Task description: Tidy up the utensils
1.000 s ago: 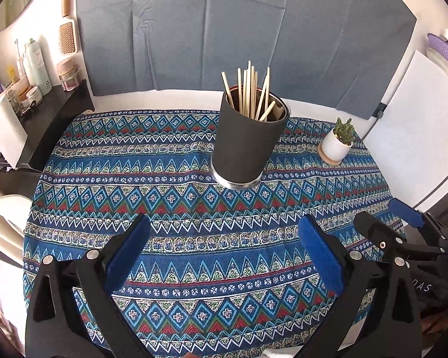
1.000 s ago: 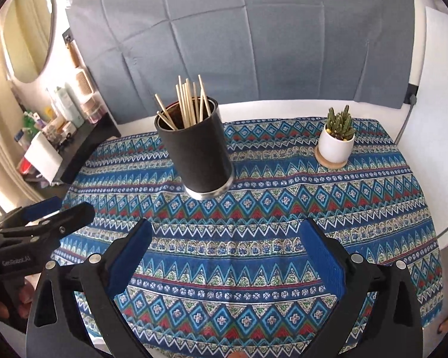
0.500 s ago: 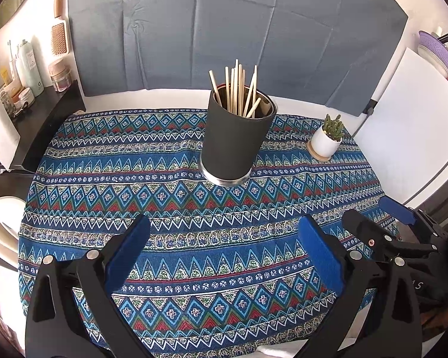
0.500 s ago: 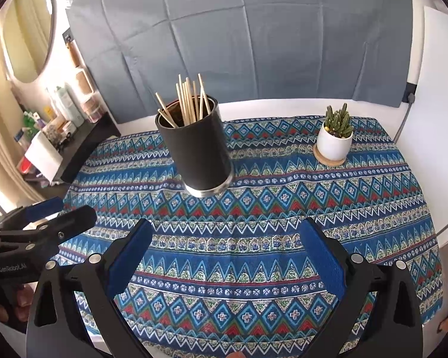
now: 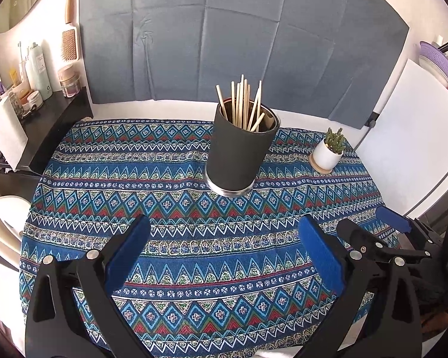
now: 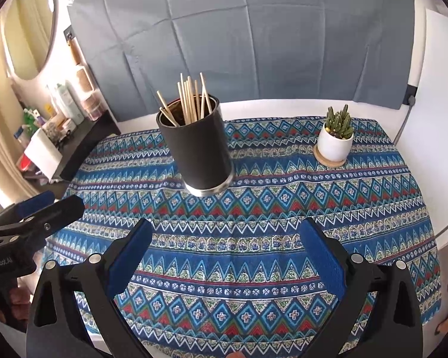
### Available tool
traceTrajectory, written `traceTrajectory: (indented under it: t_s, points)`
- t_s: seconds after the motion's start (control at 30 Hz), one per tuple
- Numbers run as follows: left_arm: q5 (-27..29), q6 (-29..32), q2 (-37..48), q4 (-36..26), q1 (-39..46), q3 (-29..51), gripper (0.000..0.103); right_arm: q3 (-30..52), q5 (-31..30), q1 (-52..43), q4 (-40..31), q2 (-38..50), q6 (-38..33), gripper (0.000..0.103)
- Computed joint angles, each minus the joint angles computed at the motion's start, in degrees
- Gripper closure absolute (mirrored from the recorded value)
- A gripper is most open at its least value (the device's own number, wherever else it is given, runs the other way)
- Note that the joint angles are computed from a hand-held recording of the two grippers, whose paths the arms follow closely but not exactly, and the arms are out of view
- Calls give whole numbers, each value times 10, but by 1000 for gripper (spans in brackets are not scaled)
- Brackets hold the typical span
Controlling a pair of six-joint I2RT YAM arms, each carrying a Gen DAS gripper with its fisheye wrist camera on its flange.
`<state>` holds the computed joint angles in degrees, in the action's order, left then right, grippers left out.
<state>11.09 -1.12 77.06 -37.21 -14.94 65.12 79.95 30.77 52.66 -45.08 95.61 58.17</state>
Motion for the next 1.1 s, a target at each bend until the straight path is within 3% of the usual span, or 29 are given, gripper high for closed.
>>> traceTrajectory:
  t_s: [1.1]
  points:
    - [-35,-1,1,-14,-8,2,6,-1,0,3,-2,-3,9,8]
